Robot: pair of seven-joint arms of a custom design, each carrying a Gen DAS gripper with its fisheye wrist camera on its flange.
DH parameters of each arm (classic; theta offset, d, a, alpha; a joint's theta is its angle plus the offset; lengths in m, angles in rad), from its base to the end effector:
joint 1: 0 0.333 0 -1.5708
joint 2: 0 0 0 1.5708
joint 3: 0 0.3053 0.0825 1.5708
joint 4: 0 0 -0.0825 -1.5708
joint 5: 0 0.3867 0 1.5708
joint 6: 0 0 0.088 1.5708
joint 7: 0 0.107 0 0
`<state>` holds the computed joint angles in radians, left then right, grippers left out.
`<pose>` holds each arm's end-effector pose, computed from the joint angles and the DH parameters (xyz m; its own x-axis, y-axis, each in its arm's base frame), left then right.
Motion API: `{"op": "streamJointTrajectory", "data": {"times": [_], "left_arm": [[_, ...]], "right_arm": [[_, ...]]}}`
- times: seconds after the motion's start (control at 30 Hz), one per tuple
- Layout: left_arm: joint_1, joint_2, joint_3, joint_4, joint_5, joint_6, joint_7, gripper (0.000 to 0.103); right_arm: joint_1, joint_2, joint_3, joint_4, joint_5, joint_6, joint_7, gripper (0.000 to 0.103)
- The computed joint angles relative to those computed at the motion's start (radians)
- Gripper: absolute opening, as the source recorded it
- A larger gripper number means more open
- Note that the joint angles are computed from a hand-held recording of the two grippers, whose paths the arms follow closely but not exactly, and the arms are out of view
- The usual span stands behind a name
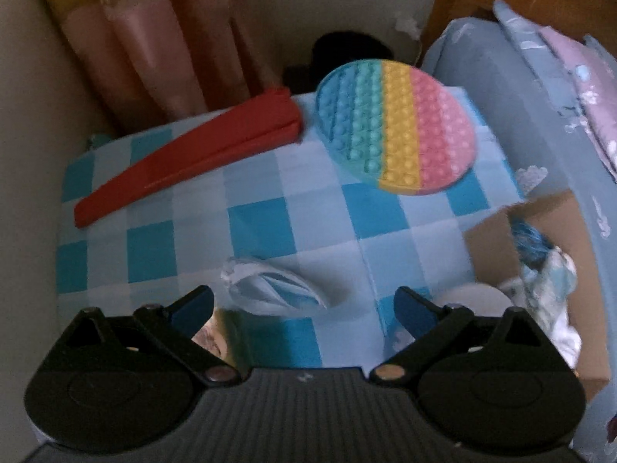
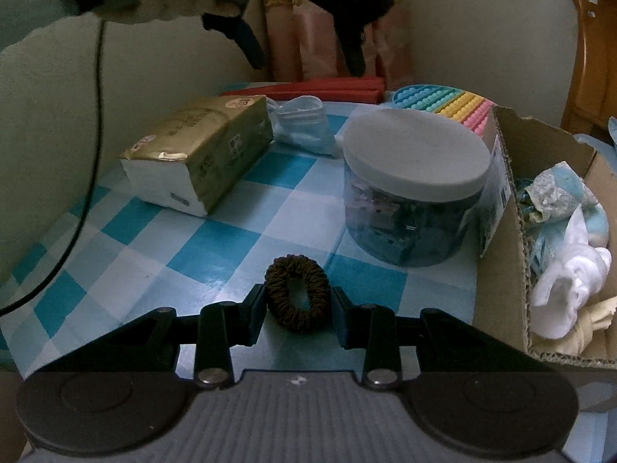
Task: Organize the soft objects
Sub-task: 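Lower the right tool onto the dark brown hair tie and close on it, then grasp the clear mesh pouch with the left tool while the right tool holds the hair tie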
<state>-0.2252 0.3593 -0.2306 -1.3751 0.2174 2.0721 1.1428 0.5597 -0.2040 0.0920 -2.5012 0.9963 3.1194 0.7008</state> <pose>0.6416 -0.2723 0.5421 -0.0738 -0.9971 0.0174 -0.9305 0.0625 -0.3610 0.4209 0.2315 0.4169 0.5446 -0.8342 -0.0870 -0.6015 -0.3161 -0.7337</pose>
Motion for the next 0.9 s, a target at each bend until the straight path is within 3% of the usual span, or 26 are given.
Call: {"op": "streamJointTrajectory", "data": {"times": [0.2,0.53,0.7,0.9], "left_arm": [[-0.020,0.118,0.015,0.149,0.032,-0.108,0.009,0.098],[-0.058,0.238,0.033,0.283,0.080,-0.215,0.025,0.097],[-0.065,0.244,0.034,0.284,0.082,-0.227,0.031,0.091],[-0.065,0.211,0.030,0.223,0.088,-0.182,0.015,0.078]], "right_arm": [[0.014,-0.002,-0.016,0.009,0.058,-0.019,-0.043,0.041],[-0.009,-0.004,-0.008,0.024,0.102,-0.057,-0.074,0.041],[-0.015,-0.006,-0.004,0.025,0.118,-0.063,-0.087,0.041],[-0.023,-0.006,0.005,0.023,0.103,-0.062,-0.082,0.041]]}}
